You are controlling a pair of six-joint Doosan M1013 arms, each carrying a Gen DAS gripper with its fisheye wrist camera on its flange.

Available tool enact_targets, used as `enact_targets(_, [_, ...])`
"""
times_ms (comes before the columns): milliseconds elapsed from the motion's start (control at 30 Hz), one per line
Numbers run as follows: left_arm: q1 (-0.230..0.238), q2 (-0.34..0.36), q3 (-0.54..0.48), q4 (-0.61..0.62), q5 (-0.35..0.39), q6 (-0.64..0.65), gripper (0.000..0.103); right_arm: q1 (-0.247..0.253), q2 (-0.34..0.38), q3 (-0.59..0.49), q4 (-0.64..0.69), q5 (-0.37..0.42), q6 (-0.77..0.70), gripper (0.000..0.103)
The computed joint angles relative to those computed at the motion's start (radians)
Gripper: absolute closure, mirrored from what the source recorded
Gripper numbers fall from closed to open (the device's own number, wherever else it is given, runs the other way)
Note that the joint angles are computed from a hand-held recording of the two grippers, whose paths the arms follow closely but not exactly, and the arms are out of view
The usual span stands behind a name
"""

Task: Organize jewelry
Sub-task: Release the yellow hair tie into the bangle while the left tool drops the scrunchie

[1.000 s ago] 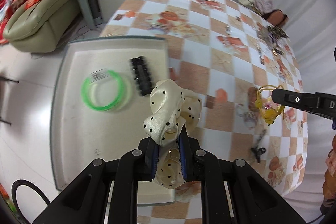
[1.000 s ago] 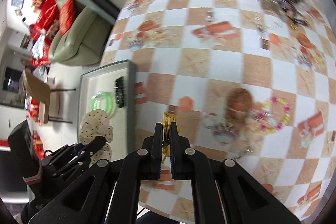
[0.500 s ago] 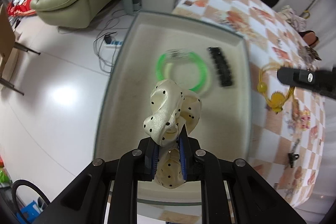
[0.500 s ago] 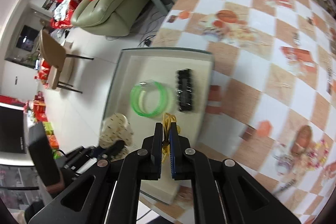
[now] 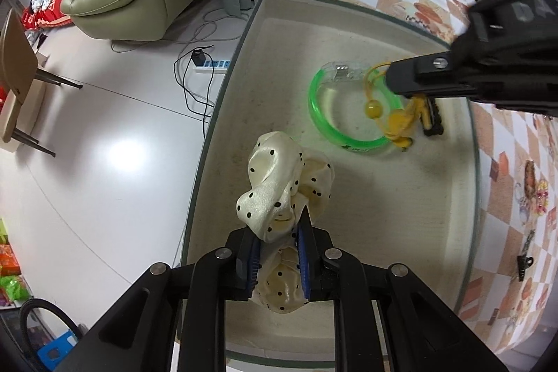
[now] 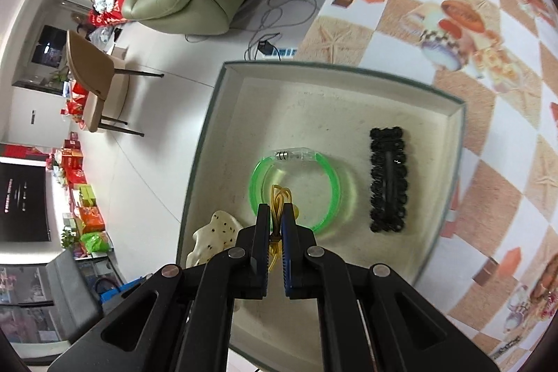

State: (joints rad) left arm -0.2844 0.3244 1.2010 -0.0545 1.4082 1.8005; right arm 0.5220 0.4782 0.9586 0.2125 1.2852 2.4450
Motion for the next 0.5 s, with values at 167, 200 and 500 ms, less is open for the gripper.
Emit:
enact_targets(167, [-0.010, -0.007, 0.016, 0.033, -0.028, 0.015, 0.046, -0.007, 0.021, 0.001, 0.016, 0.014, 0.007, 0.096])
enact_targets(200, [-0.012, -0.011, 0.022, 0.038, -0.040, 0.015, 0.042, -0.009, 0.021, 0.003, 0.018, 0.016, 0.010, 0.096])
enact_targets(500, [-0.018, -0.009, 0.020, 0.068, -0.029, 0.020, 0.042, -0.020, 0.025, 0.011, 0.035, 0.031, 0.016, 0.080])
